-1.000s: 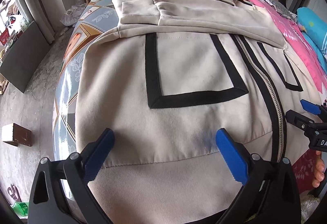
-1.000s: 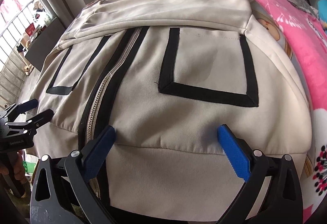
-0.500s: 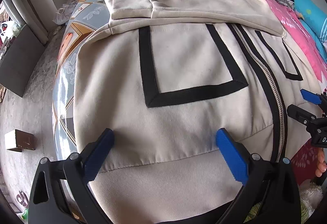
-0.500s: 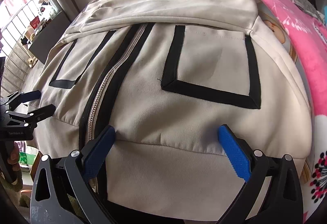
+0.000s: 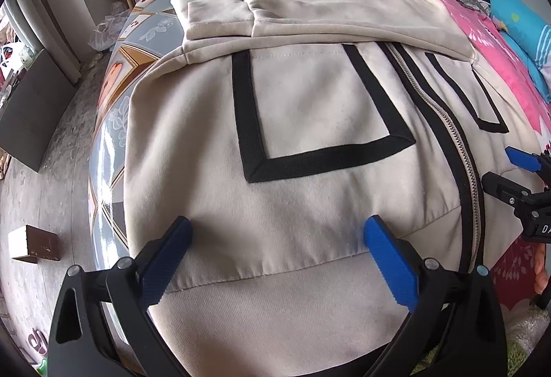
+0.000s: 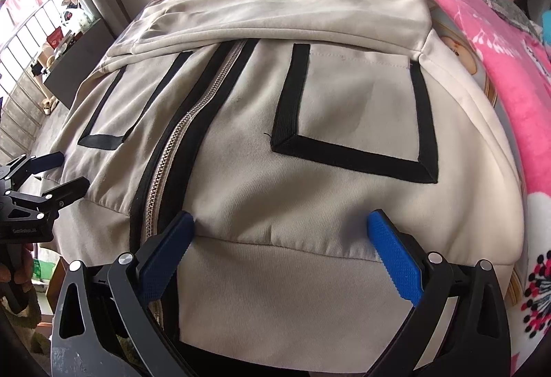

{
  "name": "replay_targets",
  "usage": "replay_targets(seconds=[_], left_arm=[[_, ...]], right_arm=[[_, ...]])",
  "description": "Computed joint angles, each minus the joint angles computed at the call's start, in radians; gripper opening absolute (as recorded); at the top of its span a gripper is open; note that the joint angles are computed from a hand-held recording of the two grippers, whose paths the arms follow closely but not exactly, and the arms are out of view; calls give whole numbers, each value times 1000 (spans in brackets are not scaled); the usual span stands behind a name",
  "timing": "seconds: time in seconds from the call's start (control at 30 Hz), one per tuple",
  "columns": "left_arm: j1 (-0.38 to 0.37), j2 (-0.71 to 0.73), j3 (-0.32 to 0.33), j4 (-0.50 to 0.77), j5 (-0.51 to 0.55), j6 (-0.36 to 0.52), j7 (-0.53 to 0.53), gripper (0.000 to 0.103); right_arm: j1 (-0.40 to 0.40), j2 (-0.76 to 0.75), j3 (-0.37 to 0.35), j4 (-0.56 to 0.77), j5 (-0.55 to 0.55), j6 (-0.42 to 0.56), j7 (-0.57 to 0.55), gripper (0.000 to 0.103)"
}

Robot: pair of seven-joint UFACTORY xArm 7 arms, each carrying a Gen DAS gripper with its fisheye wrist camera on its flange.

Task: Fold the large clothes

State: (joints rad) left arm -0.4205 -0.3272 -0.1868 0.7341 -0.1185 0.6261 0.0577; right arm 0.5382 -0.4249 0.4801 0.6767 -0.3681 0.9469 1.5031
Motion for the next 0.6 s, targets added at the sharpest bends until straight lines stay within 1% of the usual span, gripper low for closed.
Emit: replay_targets(seconds=[0.1,0.23,0.3,0.37,0.47,0.6], left_arm=[[-7,-16,18,-12,-26,-7,35,98],[-4,-98,32,-76,-38,-28,53,98],[-3,-164,48,-119,-45,-23,73,98],[19,-249,46,-173,-19,-11,64,98],[40,-374,62,-247,-10,23,48,98],[40,-519,109,-340,-49,63,34,98]], right_arm=[[0,5,-1,5,2,5,0,97],[4,6,-16,9,19,5,-25,97],[3,6,-17,9,20,6,-32,97],[0,5,-11,7,13,5,-26,97],[-5,7,-4,5,-1,2,-17,97],[-1,11,-14,8,10,2,-31,97]])
